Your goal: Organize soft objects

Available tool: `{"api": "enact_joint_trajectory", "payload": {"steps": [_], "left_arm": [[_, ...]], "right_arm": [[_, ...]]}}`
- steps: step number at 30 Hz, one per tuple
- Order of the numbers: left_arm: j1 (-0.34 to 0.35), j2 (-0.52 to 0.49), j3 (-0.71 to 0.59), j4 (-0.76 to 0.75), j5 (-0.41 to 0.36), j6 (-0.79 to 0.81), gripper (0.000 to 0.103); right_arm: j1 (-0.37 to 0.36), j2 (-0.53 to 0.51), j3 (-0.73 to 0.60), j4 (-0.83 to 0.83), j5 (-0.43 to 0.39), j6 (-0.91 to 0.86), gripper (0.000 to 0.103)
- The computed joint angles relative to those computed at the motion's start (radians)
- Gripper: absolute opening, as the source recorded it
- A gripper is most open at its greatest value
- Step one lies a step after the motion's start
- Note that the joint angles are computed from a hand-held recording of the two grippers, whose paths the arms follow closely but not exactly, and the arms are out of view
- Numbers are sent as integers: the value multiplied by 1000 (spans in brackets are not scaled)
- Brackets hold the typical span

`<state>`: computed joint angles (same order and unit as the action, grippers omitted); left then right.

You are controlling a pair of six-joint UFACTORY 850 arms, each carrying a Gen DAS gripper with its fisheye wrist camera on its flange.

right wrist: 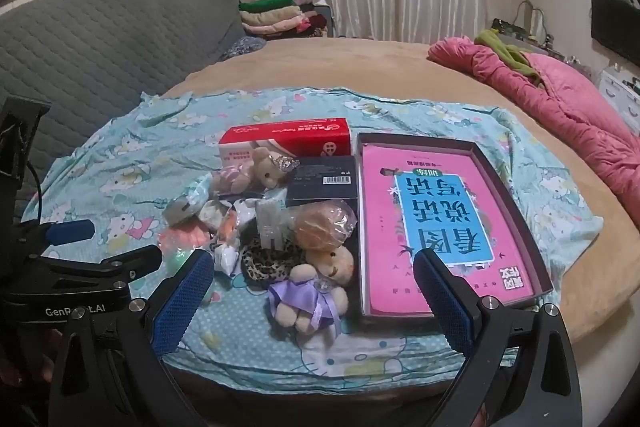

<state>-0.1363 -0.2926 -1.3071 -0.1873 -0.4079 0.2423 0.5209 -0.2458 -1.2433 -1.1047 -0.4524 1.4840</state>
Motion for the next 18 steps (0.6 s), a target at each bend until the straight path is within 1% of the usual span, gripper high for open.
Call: {"api": "enact_joint_trajectory", "payload": {"steps": [6, 7, 9, 12, 18], "left_arm": [[2, -3, -3, -16, -1, 15, 101], [2, -3, -3, -12, 0, 11, 101], [2, -6, -7, -16, -3, 16, 101], [3, -4, -4, -19, -5, 18, 101], [6, -4, -1, -36, -1, 34, 101]], "right_arm": [[-7, 3, -2, 5, 3, -17, 100], [6, 1, 3, -16, -1, 12, 100], [5, -1, -1, -13, -2, 4, 100], [11, -4, 7, -92, -7, 82, 100], [4, -1, 6, -68, 5, 57, 100]]}}
